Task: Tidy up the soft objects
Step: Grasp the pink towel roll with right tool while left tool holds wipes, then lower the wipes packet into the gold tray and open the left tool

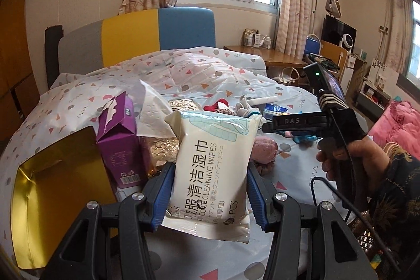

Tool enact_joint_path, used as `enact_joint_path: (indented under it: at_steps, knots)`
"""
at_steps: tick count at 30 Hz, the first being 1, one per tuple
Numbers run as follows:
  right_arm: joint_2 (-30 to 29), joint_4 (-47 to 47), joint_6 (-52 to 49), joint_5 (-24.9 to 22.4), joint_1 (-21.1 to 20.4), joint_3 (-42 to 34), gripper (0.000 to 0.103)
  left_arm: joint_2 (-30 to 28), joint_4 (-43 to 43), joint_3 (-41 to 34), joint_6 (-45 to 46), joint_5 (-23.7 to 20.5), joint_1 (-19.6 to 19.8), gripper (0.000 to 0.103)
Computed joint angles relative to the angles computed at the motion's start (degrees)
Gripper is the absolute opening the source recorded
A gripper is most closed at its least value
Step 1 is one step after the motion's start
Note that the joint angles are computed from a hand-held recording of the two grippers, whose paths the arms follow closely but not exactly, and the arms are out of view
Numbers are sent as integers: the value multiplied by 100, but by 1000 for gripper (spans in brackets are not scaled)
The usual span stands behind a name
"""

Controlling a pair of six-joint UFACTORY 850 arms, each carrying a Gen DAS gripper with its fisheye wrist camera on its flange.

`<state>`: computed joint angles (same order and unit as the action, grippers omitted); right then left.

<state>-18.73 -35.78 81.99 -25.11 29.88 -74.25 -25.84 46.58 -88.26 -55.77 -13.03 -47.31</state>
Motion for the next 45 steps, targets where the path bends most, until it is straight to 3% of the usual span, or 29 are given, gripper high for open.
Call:
enact_joint_path:
  at_steps: [6,15,16,18,19,24,29,36,43,45]
  knots:
    - [-30,258,-534,273,28,-63,83,135,121,189,-234,47,94,53]
    - [-1091,630,-2706,-1157,367,-1466,83,308,377,391,-660,79,192,54]
    - [-1193,555,-2733,-1322,380,-1575,80,332,424,424,-726,79,205,54]
    - [-1326,413,-2713,-1555,380,-1686,62,371,491,474,-835,52,234,54]
    - [-1351,357,-2678,-1595,373,-1688,34,394,515,503,-890,53,255,54]
    - [-1072,14,-2052,-1527,332,-1334,31,529,1011,670,-1571,-12,384,54]
    - [-993,324,-1904,-1595,247,-1247,30,627,1299,826,-2180,-158,626,54]
    - [-1004,569,-1939,-1564,194,-1239,31,281,-83,460,-1301,-528,1159,54]
    - [-1047,441,-1938,-1656,221,-1292,31,-899,-2503,-1079,538,-1364,1677,54]
    - [-1070,383,-1949,-1707,252,-1321,31,-1227,-2793,-1522,637,-1549,1753,54]
